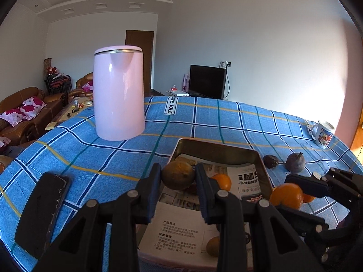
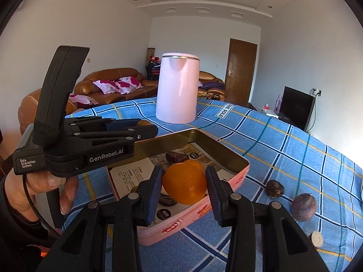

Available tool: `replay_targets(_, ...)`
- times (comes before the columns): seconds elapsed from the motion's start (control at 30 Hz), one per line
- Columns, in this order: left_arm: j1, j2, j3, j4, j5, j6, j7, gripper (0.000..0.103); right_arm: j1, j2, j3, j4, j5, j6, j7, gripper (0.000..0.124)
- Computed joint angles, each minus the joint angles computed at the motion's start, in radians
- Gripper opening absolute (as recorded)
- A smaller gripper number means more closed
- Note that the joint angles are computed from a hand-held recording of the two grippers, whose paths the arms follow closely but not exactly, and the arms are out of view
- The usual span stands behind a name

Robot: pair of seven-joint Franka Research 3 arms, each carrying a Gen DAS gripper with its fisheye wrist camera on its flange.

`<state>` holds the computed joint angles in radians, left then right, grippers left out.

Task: Organize fruits
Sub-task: 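Carry the orange and the brown kiwi over the pink tin box with both tools, then open both tools to drop the orange and kiwi into the tin, then grasp a beige-topped rice cake with the right tool while the left tool approaches an orange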

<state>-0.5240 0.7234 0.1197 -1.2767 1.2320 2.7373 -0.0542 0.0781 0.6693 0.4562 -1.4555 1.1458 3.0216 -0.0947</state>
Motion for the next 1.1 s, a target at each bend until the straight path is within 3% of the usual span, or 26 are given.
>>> replay_targets(0.3, 0.021, 0.010, -0.024, -0.007, -0.107, 0.006, 0.100, 0.033, 0.127, 0.006, -0.170, 0.001, -0.283, -0.070, 0.320, 0.041)
replay_targets(0.5, 0.006, 0.016, -0.010, -0.003, -0.120, -0.005, 0.112, 0.034, 0.145, 0.017, -0.204, 0.013, -0.430, -0.111, 0.467, 0.041)
replay_targets(0.53, 0.006, 0.015, -0.011, -0.003, -0.123, -0.005, 0.114, 0.039, 0.143, 0.020, -0.204, 0.016, -0.448, -0.117, 0.485, 0.042)
replay_targets(0.57, 0.001, 0.014, -0.008, -0.003, -0.122, -0.014, 0.111, 0.043, 0.137, 0.028, -0.196, 0.027, -0.462, -0.124, 0.496, 0.043)
replay_targets(0.63, -0.022, 0.004, 0.014, -0.011, -0.089, -0.027, 0.067, 0.067, 0.113, 0.026, -0.166, 0.016, -0.466, -0.108, 0.491, 0.057)
replay_targets(0.67, -0.031, -0.003, 0.021, -0.018, -0.068, -0.033, 0.046, 0.070, 0.095, 0.022, -0.143, 0.006, -0.457, -0.094, 0.479, 0.061)
replay_targets(0.83, -0.035, -0.008, 0.000, 0.004, -0.017, -0.034, 0.027, 0.074, -0.033, -0.031, -0.007, -0.104, -0.362, 0.034, 0.353, 0.062)
replay_targets(0.97, -0.046, 0.043, -0.024, 0.100, -0.029, -0.045, 0.097, 0.082, -0.152, -0.055, 0.080, -0.147, -0.272, 0.117, 0.303, 0.062)
replay_targets(1.03, -0.043, 0.094, -0.049, 0.179, -0.079, -0.042, 0.193, 0.082, -0.112, -0.059, -0.004, -0.137, -0.284, 0.160, 0.394, 0.063)
replay_targets(1.1, -0.036, 0.171, -0.088, 0.299, -0.167, -0.054, 0.337, 0.082, -0.023, -0.061, -0.153, -0.120, -0.310, 0.178, 0.541, 0.064)
